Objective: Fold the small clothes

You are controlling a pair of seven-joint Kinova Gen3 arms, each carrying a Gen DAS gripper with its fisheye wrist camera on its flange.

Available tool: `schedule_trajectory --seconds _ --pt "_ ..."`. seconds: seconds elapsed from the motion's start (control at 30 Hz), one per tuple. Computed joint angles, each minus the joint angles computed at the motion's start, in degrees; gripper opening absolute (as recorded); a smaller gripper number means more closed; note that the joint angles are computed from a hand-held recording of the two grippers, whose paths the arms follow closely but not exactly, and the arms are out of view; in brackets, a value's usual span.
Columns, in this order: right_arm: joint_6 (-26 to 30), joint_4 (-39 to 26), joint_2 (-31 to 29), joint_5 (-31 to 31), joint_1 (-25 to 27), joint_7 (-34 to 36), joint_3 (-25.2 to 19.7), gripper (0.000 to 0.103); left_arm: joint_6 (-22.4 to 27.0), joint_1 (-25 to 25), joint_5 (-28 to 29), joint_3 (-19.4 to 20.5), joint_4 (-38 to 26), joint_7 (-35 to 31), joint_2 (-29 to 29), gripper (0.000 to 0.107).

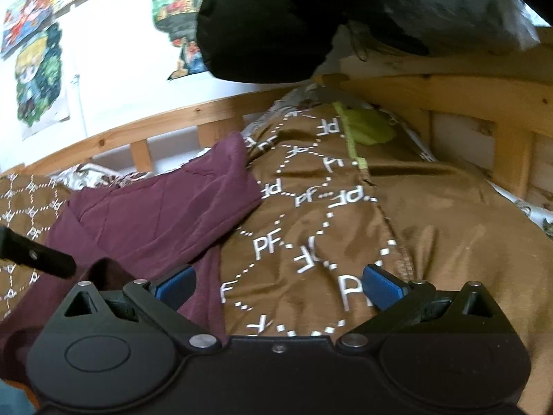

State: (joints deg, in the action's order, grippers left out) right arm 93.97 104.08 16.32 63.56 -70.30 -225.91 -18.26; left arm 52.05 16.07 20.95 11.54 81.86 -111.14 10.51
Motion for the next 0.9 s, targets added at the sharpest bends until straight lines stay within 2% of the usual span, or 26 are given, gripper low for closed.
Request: schedule_trajectory --seconds 0.03,0.17,0.23,0.3,0.47,0.6,0.73,0.8,0.83,0.87,0.9 --pt "-0.2 -0.2 0.3 0.4 0.0 0.6 0.0 0.102 -0.2 0.5 -1.2 -1.4 0.3 1.7 -0.2 0.094" --pt "-1.5 -1.1 1.7 2.2 -0.4 4.5 0.1 0.102 -1.1 -1.2 -7.0 -2.3 0.8 9.7 -0.1 0.096" --pt "-2.5 -1.7 2.3 2.9 -0.4 6.8 0.4 0.102 -1.5 0.8 -11.3 -5.6 0.3 14.3 0.6 0.096" --pt "-3.2 -3.4 3.3 3.5 -0.2 9.3 1.1 0.102 -2.9 0.0 -15.4 -5.7 0.3 17.8 1.5 0.097" --pt "-7.4 -9.5 5.5 4.2 1.4 17.3 3.5 0.102 -5.0 0.7 -25.0 -8.5 -5.4 27.8 8.3 0.097" --pt "-11.7 -12.5 7.9 5.4 2.0 22.8 5.8 0.102 -11.2 -0.8 -26.8 -9.1 -8.0 29.6 12.4 0.097" --pt "-15.7 -14.2 10.2 5.6 2.5 25.5 8.0 0.102 -11.3 -4.1 -24.0 -7.2 -12.8 25.9 16.9 0.093" --pt "-17.5 -14.0 10.8 4.7 2.5 27.1 8.4 0.102 -9.2 -6.5 -19.6 -5.7 -15.4 23.1 18.9 0.083" --pt "-18.0 -13.9 11.2 4.0 2.4 27.3 8.7 0.102 -9.2 -8.3 -17.3 -4.2 -15.4 20.9 19.3 0.072" --pt "-18.2 -14.0 11.4 3.3 2.2 27.1 9.0 0.102 -9.2 -10.4 -15.6 -1.8 -15.2 18.6 19.4 0.049" --pt "-18.4 -14.2 11.6 2.8 2.1 26.9 9.4 0.102 -8.4 -12.5 -14.2 0.9 -15.5 16.3 19.9 0.020"
